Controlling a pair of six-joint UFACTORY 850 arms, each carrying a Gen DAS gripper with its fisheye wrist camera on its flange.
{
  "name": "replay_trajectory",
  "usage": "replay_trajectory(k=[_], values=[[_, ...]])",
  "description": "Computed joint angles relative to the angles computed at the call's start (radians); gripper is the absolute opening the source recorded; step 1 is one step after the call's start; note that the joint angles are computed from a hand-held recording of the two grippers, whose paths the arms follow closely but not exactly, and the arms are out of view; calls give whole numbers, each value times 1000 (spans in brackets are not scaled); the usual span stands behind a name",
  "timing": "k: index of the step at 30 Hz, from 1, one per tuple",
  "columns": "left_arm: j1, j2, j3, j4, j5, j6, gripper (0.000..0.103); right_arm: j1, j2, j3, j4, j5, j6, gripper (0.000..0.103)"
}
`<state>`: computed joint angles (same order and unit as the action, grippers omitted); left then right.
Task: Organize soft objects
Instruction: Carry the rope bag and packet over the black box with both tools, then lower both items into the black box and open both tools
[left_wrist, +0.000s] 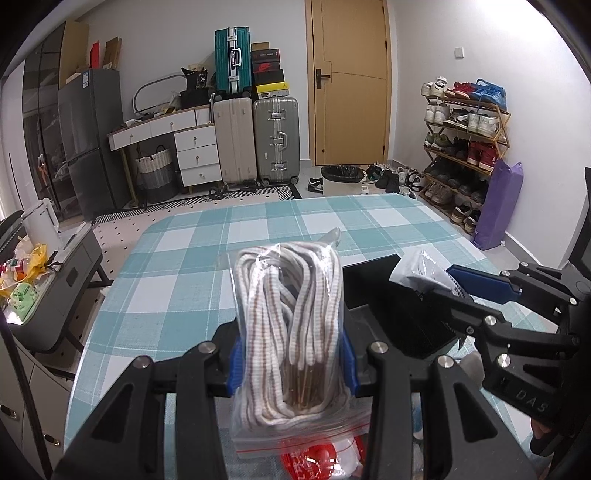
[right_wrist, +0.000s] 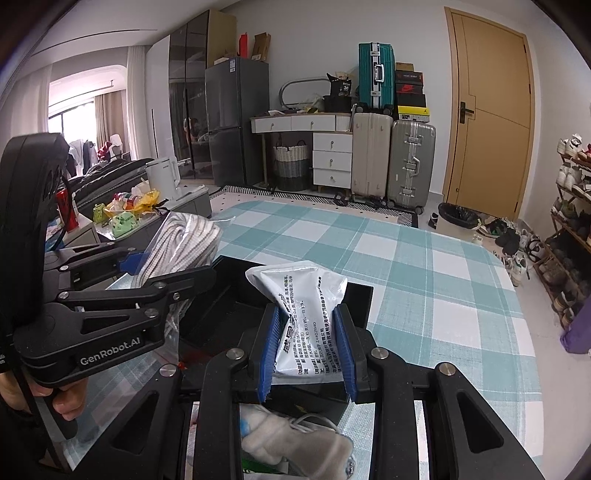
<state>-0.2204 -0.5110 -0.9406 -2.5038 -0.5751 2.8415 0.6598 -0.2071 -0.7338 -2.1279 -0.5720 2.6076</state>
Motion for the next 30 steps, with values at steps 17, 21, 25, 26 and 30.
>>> replay_trajectory(k=[17, 21, 25, 26, 30], values=[[-21, -53, -49, -11, 28, 15, 40, -30, -75, -51, -20, 23, -18, 29], [-26, -60, -55, -12, 35, 20, 40, -31, -87, -60, -3, 16, -41, 29], [-27, -66, -62, -5, 40, 10, 40, -32, -93, -66, 17, 14, -69, 29], [-27, -68, -64, -1, 42, 5, 40, -32, -92, -65, 17, 13, -68, 30], [-29, -70, -65, -1, 40, 8, 41, -37, -86, -56, -15, 14, -32, 30]])
